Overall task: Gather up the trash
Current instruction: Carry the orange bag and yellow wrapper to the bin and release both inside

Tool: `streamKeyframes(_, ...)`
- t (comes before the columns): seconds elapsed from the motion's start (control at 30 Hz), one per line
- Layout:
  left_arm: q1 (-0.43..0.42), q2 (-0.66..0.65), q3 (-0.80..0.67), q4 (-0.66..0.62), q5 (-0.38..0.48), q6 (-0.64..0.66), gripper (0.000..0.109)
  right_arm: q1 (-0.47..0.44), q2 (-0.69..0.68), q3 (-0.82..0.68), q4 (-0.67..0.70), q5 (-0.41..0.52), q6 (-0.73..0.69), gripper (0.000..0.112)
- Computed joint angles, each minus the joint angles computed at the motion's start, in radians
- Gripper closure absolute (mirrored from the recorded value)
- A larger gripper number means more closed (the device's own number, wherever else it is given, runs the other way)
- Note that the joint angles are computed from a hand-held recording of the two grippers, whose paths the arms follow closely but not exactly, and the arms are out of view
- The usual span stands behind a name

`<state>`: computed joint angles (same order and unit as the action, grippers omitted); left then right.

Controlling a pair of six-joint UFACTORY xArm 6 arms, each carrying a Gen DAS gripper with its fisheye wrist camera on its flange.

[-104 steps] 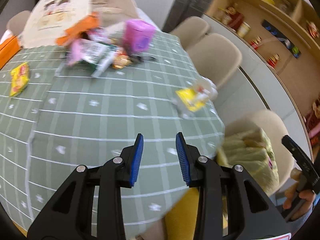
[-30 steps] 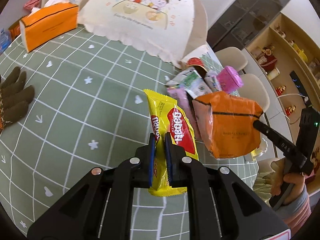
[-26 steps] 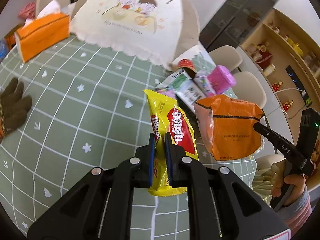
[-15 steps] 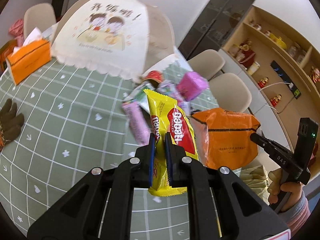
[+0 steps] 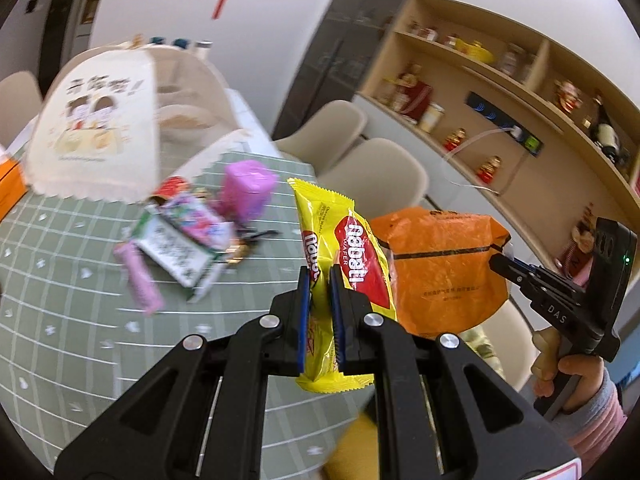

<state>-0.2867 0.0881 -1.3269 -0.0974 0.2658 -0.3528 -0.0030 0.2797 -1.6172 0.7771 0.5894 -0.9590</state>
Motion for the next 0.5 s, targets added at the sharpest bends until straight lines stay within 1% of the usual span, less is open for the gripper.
streamKeyframes(0.13, -0.069, 0.048, -0.079, 0.101, 0.002, -0.091, 0.099, -0.072, -0.047, 0.053, 0.067, 0.002, -0.067, 0.103)
streamKeyframes(0.33, -0.152, 0.125, -0.201, 0.184, 0.04, -0.168, 0.099, -0.175, -0.1, 0.108, 0.164, 0.007, -0.172, 0.103)
streamKeyframes(0.5, -0.22, 0.218, -0.335, 0.195, 0.078, -0.168, 0.099, -0.246, -0.116, 0.13, 0.204, 0.012, -0.217, 0.103)
